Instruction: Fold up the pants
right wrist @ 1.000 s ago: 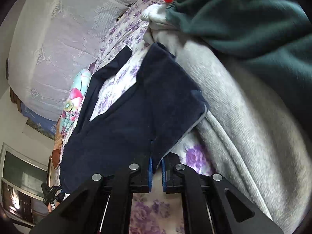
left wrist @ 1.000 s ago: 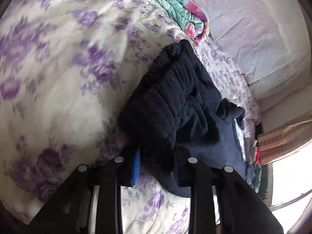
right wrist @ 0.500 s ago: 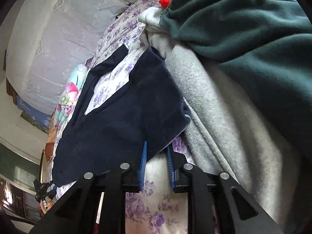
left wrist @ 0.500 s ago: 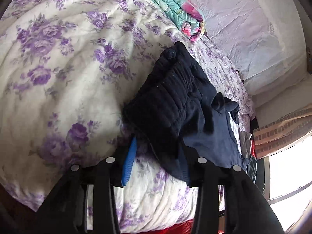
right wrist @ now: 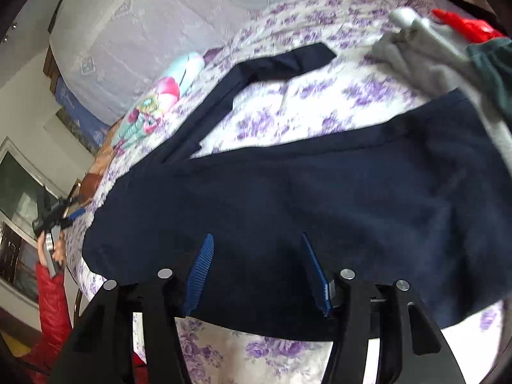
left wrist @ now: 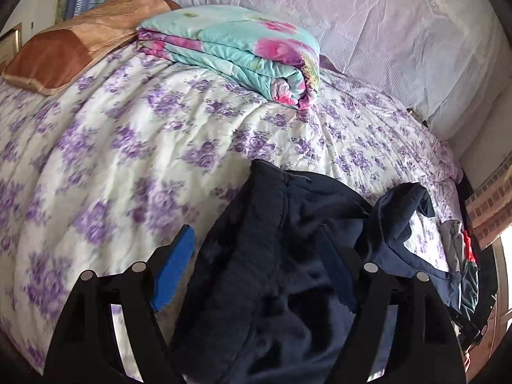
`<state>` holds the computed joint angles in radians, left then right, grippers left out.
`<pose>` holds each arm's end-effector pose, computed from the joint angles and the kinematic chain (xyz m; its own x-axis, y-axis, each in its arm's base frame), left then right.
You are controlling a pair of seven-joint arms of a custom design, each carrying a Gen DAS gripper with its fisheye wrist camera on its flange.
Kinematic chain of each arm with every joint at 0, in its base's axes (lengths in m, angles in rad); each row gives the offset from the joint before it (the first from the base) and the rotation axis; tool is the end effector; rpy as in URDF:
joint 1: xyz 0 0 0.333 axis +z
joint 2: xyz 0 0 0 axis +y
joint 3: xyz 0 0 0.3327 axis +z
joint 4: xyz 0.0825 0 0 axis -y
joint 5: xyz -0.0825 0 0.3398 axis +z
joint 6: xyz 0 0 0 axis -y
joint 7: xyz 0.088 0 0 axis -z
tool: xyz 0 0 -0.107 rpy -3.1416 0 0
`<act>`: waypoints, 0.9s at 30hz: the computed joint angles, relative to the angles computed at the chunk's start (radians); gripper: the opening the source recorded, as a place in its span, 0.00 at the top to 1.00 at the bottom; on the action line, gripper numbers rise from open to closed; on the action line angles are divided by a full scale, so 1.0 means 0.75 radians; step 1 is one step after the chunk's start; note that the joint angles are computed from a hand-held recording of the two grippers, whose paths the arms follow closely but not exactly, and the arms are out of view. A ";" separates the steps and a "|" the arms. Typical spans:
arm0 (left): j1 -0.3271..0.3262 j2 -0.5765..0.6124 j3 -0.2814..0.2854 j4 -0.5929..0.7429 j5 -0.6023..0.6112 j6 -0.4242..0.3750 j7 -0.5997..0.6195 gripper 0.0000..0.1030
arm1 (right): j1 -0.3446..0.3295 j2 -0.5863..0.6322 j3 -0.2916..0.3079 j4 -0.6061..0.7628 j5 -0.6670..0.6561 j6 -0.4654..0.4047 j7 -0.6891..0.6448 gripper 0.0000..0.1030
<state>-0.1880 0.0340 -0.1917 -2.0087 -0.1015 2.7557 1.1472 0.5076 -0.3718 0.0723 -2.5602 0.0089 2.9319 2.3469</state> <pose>0.5317 -0.2061 0.5585 0.0058 -0.9348 0.3552 -0.8053 -0.2150 -0.5525 0.3485 0.2311 0.5238 -0.0447 -0.8867 -0.4601 -0.8155 0.2984 -0.4959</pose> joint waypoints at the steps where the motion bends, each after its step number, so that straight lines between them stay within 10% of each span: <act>1: -0.002 0.074 -0.001 0.086 0.005 -0.048 0.003 0.27 | 0.021 0.047 -0.016 -0.001 0.032 0.024 -0.027 0.39; 7: -0.009 0.422 0.013 0.486 -0.059 -0.311 0.023 0.27 | 0.081 0.026 -0.060 -0.155 -0.020 0.342 -0.048 0.38; 11: -0.030 0.502 0.015 0.597 -0.085 -0.346 0.076 0.29 | 0.109 0.039 -0.085 -0.128 -0.078 0.319 -0.065 0.22; 13: -0.049 0.494 0.032 0.584 -0.065 -0.305 0.074 0.47 | 0.122 0.057 -0.093 -0.090 -0.101 0.272 -0.103 0.14; 15: -0.049 0.455 0.040 0.517 -0.069 -0.205 0.074 0.63 | 0.141 0.087 -0.116 -0.047 -0.094 0.233 -0.156 0.09; 17: 0.005 0.372 0.007 0.386 -0.160 -0.009 0.141 1.00 | 0.117 0.079 -0.088 -0.038 -0.078 0.200 -0.155 0.09; 21: 0.165 0.207 -0.103 0.127 -0.588 0.459 0.320 1.00 | 0.155 0.082 -0.130 0.012 0.072 0.170 -0.133 0.09; 24: 0.364 0.241 -0.298 0.186 -0.992 0.281 0.659 1.00 | 0.188 0.090 -0.190 0.034 0.165 0.272 -0.136 0.09; 27: 0.191 0.292 -0.133 0.235 -0.586 0.075 0.424 0.98 | 0.321 0.155 -0.332 0.106 0.272 0.315 -0.174 0.09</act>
